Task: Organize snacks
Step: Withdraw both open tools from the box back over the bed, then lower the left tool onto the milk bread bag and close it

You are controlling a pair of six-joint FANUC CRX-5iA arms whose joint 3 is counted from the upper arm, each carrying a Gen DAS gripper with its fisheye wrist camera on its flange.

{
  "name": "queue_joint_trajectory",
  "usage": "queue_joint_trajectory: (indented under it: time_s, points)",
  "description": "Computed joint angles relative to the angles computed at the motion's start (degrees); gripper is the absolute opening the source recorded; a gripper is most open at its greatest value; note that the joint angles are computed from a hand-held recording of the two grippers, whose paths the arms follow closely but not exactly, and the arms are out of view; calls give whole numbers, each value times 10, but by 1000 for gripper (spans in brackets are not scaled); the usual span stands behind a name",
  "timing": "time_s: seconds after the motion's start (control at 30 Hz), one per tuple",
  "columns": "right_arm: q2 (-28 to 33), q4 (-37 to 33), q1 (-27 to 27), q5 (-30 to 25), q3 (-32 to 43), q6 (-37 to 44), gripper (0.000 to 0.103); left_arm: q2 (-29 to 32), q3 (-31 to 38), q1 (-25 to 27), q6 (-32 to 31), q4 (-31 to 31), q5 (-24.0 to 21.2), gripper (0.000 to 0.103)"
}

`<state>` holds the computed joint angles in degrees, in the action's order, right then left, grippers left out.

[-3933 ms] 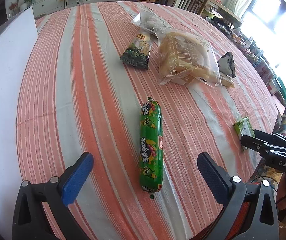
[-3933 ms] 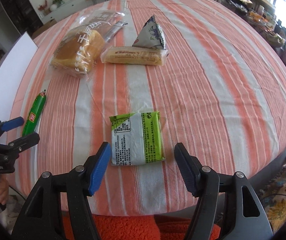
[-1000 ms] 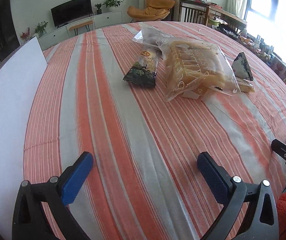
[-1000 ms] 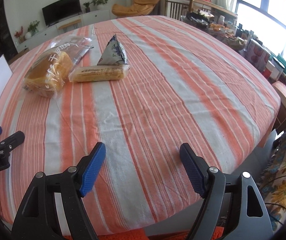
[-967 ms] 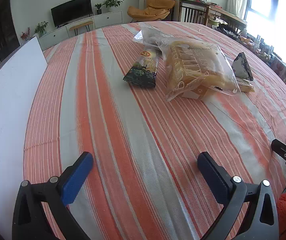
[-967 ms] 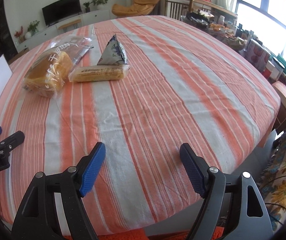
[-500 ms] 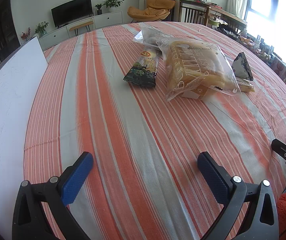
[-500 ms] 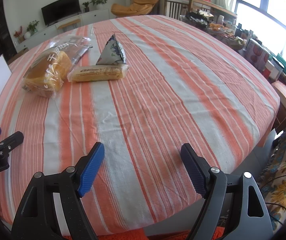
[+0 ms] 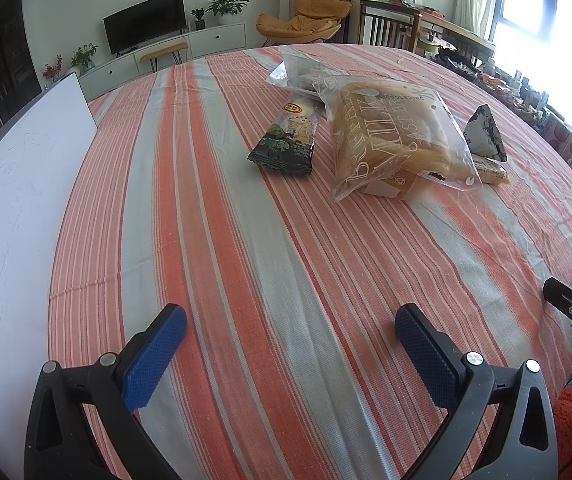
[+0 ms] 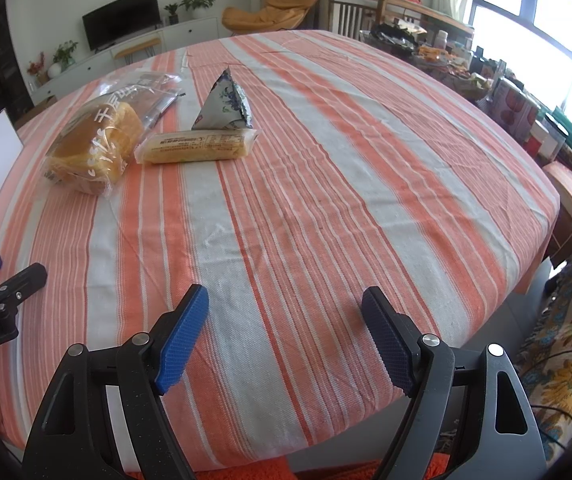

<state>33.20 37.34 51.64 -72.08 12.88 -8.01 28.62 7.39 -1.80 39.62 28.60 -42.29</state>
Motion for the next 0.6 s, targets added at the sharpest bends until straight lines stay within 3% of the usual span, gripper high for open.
queue_joint_trajectory:
  time_s: [0.4,0.6]
  points:
    - [0,0,0,-1,0,0,82,2,5,3,-2,1,-6,103]
    - [0,0,0,-1,1,0,82,6,16,10,-13,8,-32,103]
